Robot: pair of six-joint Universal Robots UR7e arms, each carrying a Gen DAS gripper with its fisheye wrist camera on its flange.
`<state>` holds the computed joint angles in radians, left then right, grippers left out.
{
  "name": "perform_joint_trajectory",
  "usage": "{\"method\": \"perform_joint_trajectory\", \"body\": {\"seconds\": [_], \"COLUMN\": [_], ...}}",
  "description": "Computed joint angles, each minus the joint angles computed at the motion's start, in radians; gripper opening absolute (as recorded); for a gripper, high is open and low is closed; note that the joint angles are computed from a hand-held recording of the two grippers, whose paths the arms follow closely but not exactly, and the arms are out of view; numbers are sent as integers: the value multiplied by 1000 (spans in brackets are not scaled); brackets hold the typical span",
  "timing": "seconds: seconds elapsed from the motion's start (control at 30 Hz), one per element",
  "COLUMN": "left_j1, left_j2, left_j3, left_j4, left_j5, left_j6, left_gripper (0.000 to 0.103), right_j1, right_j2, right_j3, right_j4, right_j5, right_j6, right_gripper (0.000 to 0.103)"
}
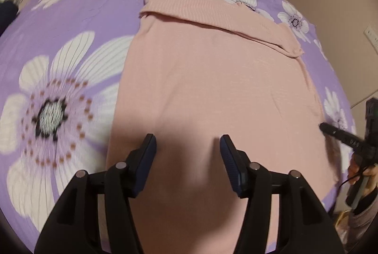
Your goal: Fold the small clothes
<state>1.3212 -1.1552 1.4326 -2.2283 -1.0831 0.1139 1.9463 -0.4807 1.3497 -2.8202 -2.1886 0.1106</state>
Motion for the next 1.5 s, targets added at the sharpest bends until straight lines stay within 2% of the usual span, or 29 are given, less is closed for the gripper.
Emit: {"method": "perform_joint_trajectory", "body": {"seconds": [0.33,0.37,0.47,0.5,0.6,0.73,0.93,1.13,1.3,1.5], "left_j1": [6,9,32,42,64,76,89,111,106,117], "left_j2": [-114,-123,-137,-137,-135,-134,-125,-80,-34,-10], "left_j3": [76,81,75,68,56,58,51,-5,-59,-98], "left_j4": [14,9,28,46,87,88,92,103,108,128], "left_j5": [-8,-14,-60,-85,-165,-237,-311,-386,-380,-416], "left_j6": [-67,-75,-104,-115,-136,-134,-132,-129,-113,-125], "left_gripper": [59,60,64,64,65,71,75,75,75,74], "right_j1": [12,13,5,3,-21,-66,-87,-88,-94,-106], "right_j2": [-78,-88,-111,-115,-139,-160,-150,-112,-95,-97], "right_j3": [132,148,181,188,226,277,284,224,188,187], "right_j4": [-57,-72,-103,-110,-137,-166,-186,-155,-140,-145], "right_j5": [47,52,80,85,151,294,402,436,454,474], "right_j6": [44,45,62,75,119,159,159,135,130,132], "right_gripper": [11,15,37,39,39,39,39,39,39,39]}}
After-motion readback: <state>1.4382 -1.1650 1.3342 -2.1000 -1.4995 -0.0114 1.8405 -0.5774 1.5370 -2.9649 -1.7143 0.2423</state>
